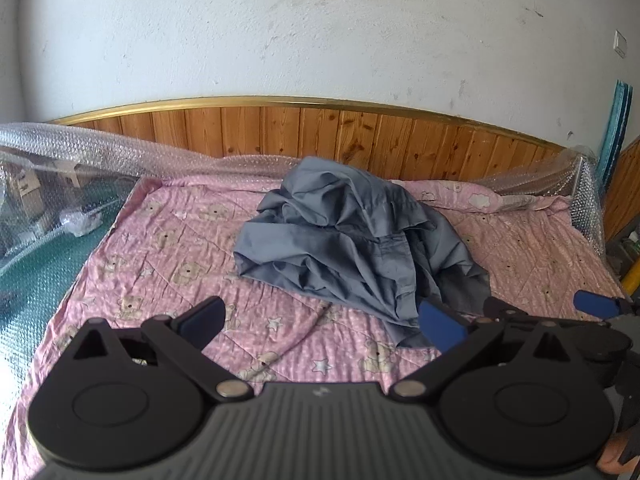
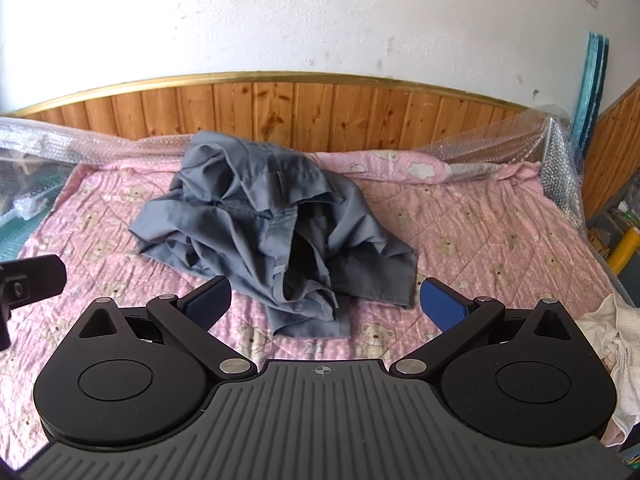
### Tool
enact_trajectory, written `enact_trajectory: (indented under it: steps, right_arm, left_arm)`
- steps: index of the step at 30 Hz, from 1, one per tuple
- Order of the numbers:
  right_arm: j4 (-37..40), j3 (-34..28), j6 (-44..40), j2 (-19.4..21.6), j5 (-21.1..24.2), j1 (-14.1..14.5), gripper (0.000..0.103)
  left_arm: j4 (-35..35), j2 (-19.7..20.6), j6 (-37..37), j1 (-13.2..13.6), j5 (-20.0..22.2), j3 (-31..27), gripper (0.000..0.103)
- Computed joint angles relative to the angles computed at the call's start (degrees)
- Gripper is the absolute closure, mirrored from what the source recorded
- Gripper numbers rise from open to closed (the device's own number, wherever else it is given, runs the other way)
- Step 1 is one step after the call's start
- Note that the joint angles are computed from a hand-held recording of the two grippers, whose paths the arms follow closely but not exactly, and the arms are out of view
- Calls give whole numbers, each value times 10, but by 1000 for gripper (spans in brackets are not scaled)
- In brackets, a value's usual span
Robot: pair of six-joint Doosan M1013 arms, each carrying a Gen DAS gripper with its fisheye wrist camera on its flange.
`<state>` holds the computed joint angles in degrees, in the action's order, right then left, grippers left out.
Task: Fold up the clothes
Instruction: 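Move both grippers toward the crumpled grey shirt on the bed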
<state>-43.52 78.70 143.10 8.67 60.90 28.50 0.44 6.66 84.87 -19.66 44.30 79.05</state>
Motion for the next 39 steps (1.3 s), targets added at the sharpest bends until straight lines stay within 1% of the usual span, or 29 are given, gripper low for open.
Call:
enact_trajectory:
  steps: [3, 4, 5, 6, 7, 9, 10, 11, 12, 16, 19, 23, 29, 32, 34, 39]
  right_arm:
    - [1, -4, -5, 2, 11, 4, 2]
    - [1, -5, -6, 3, 14, 5, 2]
    - [1, -6, -8, 4, 18, 6, 2]
    - [5, 6, -1, -6, 4, 3, 2]
    - [10, 9, -2, -8, 2, 3, 2]
    - [20, 5, -10, -7, 7, 2, 2]
    - [24, 4, -12, -7, 8, 3, 2]
    - [34, 17, -12, -15, -4, -3, 2]
    - [40, 19, -12, -17, -5, -4, 2]
    - [53, 17, -13, -17, -2, -5, 2]
    - [53, 17, -16, -18, 0, -4, 2]
    - [53, 15, -21, -18, 1, -5, 2]
    - [51, 15, -21, -19, -2, -5, 2]
    - [51, 14, -23, -18, -3, -5, 2]
    - [53, 13, -27, -17, -4, -5, 2]
    - [50, 13, -30, -16, -5, -3, 2]
  left_arm:
    - [-15, 0, -7, -3, 10, -2, 0]
    - [-28, 3, 5, 1, 17, -6, 0]
    - [-45, 3, 19, 6, 18, -6, 0]
    - [-48, 1, 23, 5, 15, -4, 0]
    - [-48, 0, 26, 4, 12, -2, 0]
    - [-53, -5, 37, 4, 6, 7, 0]
    - [-59, -6, 44, 6, 11, 7, 0]
    - [-49, -7, 39, -1, 13, 8, 0]
    - [-28, -8, 25, -12, 11, 12, 0]
    - [-25, -8, 31, -18, 23, 7, 0]
    - [-3, -8, 25, -24, 27, 5, 0]
    - [7, -6, 28, -27, 35, 1, 0]
    - [3, -5, 30, -27, 42, 1, 0]
    - [-8, -1, 38, -24, 54, -5, 0]
    - [-29, -1, 50, -19, 63, -3, 0]
    - [-46, 4, 57, -12, 77, -3, 0]
